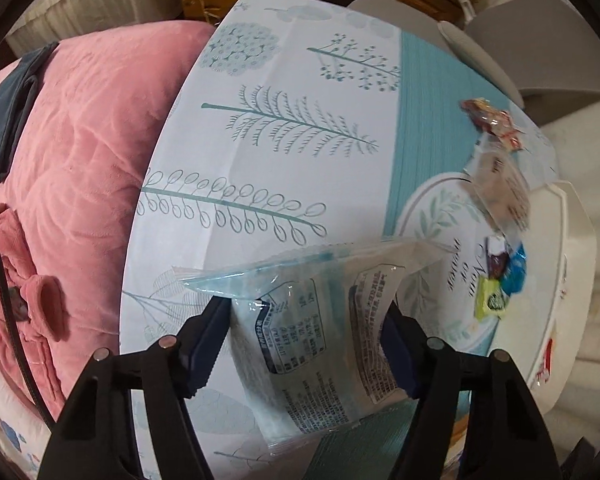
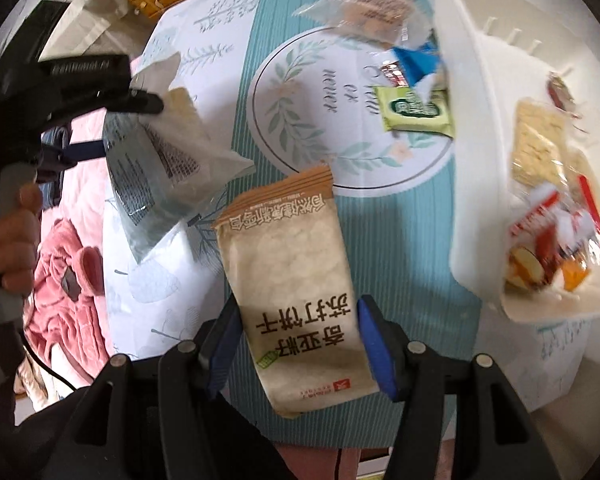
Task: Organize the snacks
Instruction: 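Carry both snacks over the white tray and open both tools to drop them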
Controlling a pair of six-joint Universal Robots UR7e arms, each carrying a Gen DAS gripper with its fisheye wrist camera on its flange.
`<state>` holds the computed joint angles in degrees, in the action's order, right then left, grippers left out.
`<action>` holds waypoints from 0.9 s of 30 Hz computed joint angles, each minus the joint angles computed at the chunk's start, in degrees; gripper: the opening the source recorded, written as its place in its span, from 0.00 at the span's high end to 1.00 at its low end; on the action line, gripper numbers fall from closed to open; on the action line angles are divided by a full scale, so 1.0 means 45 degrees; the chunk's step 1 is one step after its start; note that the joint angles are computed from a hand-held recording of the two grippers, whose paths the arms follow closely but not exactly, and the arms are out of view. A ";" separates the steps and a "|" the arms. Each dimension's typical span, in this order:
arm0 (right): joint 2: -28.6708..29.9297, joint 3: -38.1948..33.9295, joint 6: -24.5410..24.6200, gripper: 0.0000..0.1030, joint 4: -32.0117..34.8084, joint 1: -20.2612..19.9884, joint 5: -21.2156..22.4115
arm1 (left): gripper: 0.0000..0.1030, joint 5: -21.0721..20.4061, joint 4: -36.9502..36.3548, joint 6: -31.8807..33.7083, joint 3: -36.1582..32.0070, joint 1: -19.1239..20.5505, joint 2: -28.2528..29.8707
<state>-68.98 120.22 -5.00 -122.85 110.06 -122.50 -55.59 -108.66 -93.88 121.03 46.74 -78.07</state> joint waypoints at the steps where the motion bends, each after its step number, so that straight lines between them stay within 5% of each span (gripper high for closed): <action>1: -0.0057 0.0092 0.0170 0.44 -0.0091 0.0113 0.0009 | 0.33 -0.0054 0.0160 -0.0041 0.0060 -0.0216 -0.0136; 5: -0.0696 0.0252 0.0555 0.44 0.0026 0.0281 0.0004 | 0.34 -0.0228 0.1531 -0.0387 0.0057 -0.1201 -0.1068; 15: -0.1846 0.0290 0.0992 0.44 0.0076 0.0081 0.0032 | 0.34 -0.0239 0.2709 -0.0044 -0.0898 -0.2794 -0.0529; 27: -0.2951 -0.0671 -0.0508 0.44 0.0266 -0.1103 0.0577 | 0.33 0.0238 0.2422 -0.0098 -0.2599 -0.3780 0.1441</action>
